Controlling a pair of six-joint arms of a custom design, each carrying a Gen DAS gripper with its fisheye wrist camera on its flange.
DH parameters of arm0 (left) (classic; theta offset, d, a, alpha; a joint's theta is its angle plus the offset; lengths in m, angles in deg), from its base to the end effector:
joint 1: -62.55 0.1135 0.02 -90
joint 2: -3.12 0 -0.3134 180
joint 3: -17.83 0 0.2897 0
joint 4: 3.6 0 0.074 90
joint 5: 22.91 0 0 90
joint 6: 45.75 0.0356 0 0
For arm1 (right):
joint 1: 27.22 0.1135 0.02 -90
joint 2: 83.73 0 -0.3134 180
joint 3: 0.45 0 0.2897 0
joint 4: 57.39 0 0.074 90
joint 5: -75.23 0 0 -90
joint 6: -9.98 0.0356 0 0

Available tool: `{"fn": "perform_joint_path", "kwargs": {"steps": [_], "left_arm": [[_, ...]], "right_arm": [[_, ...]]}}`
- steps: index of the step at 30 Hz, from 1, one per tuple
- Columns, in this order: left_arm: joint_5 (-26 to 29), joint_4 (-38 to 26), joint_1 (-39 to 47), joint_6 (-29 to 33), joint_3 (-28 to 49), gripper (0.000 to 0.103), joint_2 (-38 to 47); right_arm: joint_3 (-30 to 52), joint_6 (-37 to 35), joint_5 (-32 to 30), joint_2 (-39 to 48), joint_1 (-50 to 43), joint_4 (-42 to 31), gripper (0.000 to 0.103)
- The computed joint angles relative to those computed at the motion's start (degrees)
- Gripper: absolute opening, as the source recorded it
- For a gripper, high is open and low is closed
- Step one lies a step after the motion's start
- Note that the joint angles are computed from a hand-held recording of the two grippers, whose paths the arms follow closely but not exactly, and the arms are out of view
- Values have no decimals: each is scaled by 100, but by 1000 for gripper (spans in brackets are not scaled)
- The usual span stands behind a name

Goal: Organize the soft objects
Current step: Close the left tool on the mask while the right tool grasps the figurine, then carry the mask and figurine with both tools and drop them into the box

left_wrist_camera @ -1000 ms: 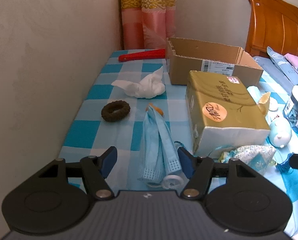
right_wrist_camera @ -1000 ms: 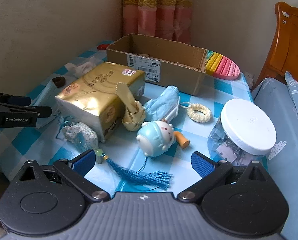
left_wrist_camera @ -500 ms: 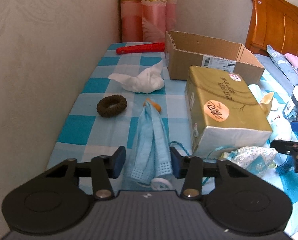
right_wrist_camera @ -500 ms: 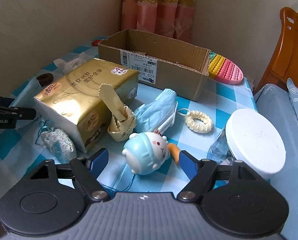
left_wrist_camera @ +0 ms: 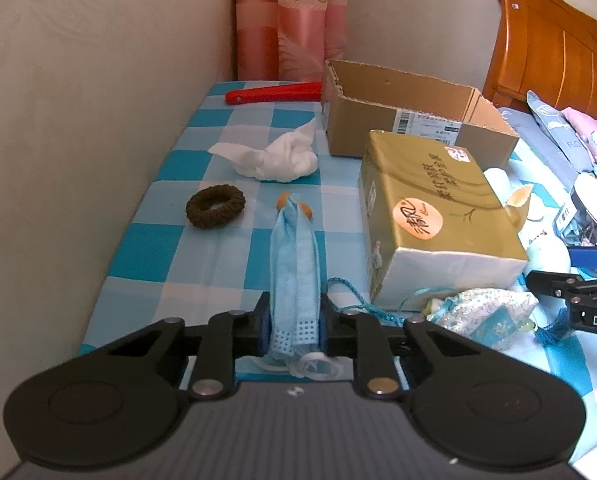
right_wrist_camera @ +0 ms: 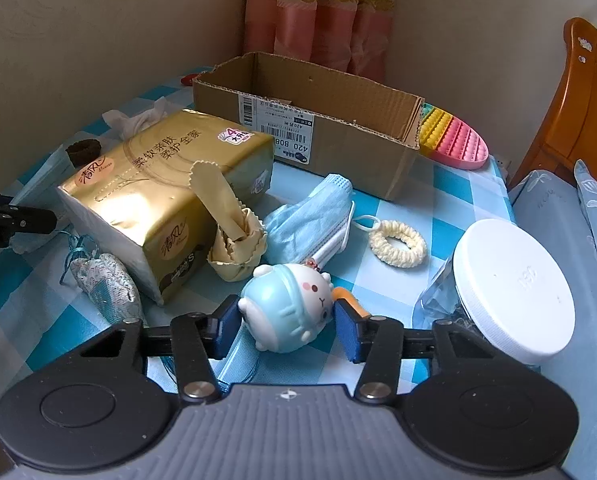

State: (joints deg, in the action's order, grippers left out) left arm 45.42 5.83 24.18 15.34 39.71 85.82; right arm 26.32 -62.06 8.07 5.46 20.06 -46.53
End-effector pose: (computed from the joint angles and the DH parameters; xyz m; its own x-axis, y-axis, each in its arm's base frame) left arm 0.1557 -0.1065 0.0877 -0.7278 0.0032 -0.6857 0.0507 0.9975 -0.0491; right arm 0.1568 0.1494 0.0864 -0.6638 -0.2999 -0.6851 -0.3245 0.9408 -0.0975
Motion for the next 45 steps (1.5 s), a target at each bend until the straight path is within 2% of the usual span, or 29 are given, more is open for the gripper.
{"fn": "perform_joint_path", "kwargs": {"steps": [6, 16, 19, 24, 29, 34, 39, 45], "left_arm": [[-214, -729, -294, -200, -38, 18, -639], [-541, -2852, -1322, -754, 282, 18, -1975], [-508, -3185, -1664, -799, 442, 18, -2275], [-341, -3178, -1966, -492, 806, 18, -2340], [-110, -2814, -1726, 156, 1253, 18, -1994], [359, -2440, -1154, 837, 1861, 18, -1215], [835, -2463, -493, 1405, 2691, 18, -343], [1107, -2462, 170, 1857, 3699, 18, 647]], "right_arm": [[-123, 129, 128, -443, 228, -340, 54], [-365, 352, 252, -1769, 681, -1307, 54], [-429, 313, 127, -2238, 679, -1574, 54], [-460, 124, -129, -2711, 422, -1749, 54], [-400, -143, -377, -3110, 57, -1948, 54], [-194, -576, -784, -3148, -512, -1973, 54], [55, -944, -1094, -2931, -1012, -1856, 54], [278, -1165, -1385, -2657, -1439, -1737, 54]]}}
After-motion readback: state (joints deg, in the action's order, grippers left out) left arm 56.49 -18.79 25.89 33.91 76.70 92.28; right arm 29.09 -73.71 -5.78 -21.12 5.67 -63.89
